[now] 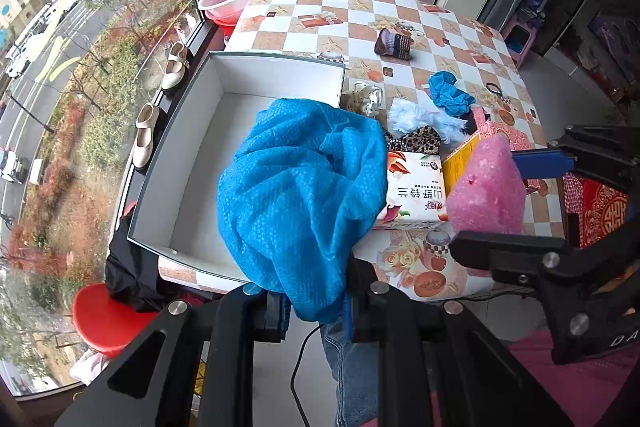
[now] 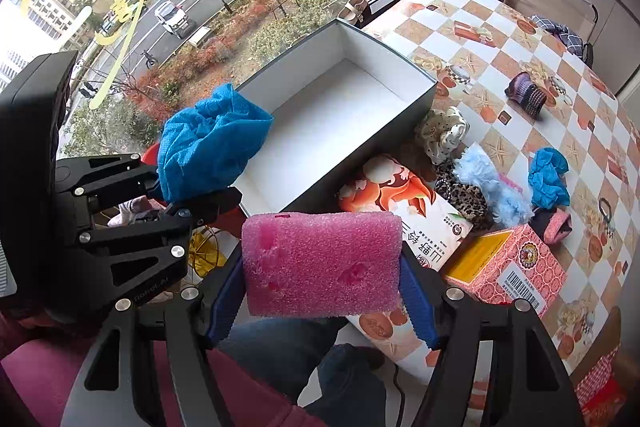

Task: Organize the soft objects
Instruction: 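Carry the blue cloth and pink sponge over the white box with both tools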

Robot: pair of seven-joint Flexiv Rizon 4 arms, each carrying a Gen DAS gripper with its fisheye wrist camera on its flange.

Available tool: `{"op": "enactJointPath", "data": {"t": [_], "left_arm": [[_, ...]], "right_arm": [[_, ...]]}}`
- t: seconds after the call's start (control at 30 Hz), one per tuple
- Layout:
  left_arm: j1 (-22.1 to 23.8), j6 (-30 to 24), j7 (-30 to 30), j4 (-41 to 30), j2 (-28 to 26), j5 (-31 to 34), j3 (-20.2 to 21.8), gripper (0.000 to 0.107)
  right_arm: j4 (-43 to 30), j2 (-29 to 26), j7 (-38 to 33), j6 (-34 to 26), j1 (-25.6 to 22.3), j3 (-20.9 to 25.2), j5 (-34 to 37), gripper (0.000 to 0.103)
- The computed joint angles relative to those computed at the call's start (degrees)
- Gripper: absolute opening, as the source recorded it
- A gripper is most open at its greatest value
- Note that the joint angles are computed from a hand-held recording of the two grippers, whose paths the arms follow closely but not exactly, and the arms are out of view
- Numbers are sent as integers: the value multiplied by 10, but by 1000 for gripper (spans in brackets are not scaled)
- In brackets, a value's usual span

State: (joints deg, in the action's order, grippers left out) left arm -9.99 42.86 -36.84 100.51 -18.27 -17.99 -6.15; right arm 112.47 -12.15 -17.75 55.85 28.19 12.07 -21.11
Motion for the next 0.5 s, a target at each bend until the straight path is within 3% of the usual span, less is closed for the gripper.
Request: {"op": "enactJointPath", "data": {"t": [0.5], "left_arm": [[0, 6, -23, -29, -24, 4, -2, 21]], "right_arm": [[-23, -17, -54, -4, -9, -5, 21, 71]]}}
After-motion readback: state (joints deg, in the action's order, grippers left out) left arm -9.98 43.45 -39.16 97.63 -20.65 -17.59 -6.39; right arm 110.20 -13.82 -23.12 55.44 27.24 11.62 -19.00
